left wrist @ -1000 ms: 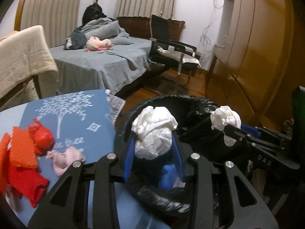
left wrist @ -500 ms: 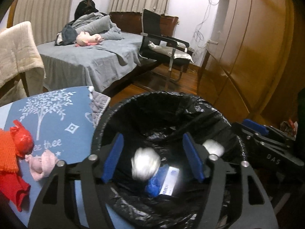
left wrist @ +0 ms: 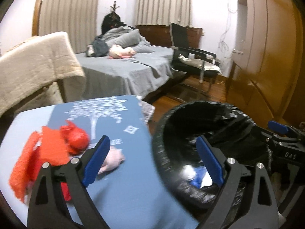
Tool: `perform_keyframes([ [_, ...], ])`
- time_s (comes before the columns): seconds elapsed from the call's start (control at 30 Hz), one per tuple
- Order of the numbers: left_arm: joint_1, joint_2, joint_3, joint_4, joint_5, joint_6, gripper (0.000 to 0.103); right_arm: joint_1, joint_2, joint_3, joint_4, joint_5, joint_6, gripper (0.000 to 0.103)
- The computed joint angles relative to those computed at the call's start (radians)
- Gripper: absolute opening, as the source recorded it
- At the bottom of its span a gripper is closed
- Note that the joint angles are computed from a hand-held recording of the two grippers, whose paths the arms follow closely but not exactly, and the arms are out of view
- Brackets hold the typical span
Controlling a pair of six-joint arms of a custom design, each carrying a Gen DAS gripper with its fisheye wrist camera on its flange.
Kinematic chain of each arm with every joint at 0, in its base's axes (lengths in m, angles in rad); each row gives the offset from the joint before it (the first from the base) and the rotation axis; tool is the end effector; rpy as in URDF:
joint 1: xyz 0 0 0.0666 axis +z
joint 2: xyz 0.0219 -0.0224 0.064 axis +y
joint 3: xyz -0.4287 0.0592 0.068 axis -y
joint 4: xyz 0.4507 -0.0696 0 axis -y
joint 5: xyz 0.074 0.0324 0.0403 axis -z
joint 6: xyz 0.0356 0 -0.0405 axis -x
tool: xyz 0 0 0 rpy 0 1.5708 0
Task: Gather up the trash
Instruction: 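Drop the white tissues into the bin with both tools, then grasp the orange mesh net with the left tool while the right tool grasps the pink cloth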
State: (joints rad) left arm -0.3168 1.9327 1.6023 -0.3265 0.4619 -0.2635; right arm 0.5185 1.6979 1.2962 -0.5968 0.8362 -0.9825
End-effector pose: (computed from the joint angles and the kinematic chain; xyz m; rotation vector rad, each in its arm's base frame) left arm 0.7051 -0.2483 0.2964 0.8675 2.0221 -0.5424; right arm 0.5443 0.2797 0.2886 0.7727 2.0405 -0.2689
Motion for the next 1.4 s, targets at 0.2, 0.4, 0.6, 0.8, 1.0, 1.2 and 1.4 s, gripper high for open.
perform_keyframes([
  [0.2,0.045,-0.023,-0.038,0.060,-0.049,0.011,0.089,0.009,0.084,0.102,0.060,-0.049,0.105,0.097],
  [0.4,0.093,-0.053,-0.081,0.136,-0.074,0.032,0.089,0.022,0.166,0.212,0.089,-0.090,0.196,0.097],
  [0.6,0.132,-0.067,-0.103,0.201,-0.120,0.033,0.089,0.033,0.237,0.305,0.096,-0.134,0.252,0.097],
  [0.8,0.164,-0.040,-0.077,0.190,-0.170,0.041,0.089,0.036,0.296,0.384,0.108,-0.174,0.296,0.097],
  [1.0,0.183,-0.004,-0.045,0.152,-0.184,0.050,0.089,0.038,0.347,0.455,0.121,-0.197,0.354,0.097],
  [1.2,0.182,0.037,-0.003,0.122,-0.200,0.050,0.081,0.033,0.385,0.509,0.100,-0.214,0.368,0.097],
  [1.4,0.192,0.078,0.047,0.076,-0.204,0.068,0.064,0.026,0.418,0.553,0.078,-0.232,0.372,0.097],
])
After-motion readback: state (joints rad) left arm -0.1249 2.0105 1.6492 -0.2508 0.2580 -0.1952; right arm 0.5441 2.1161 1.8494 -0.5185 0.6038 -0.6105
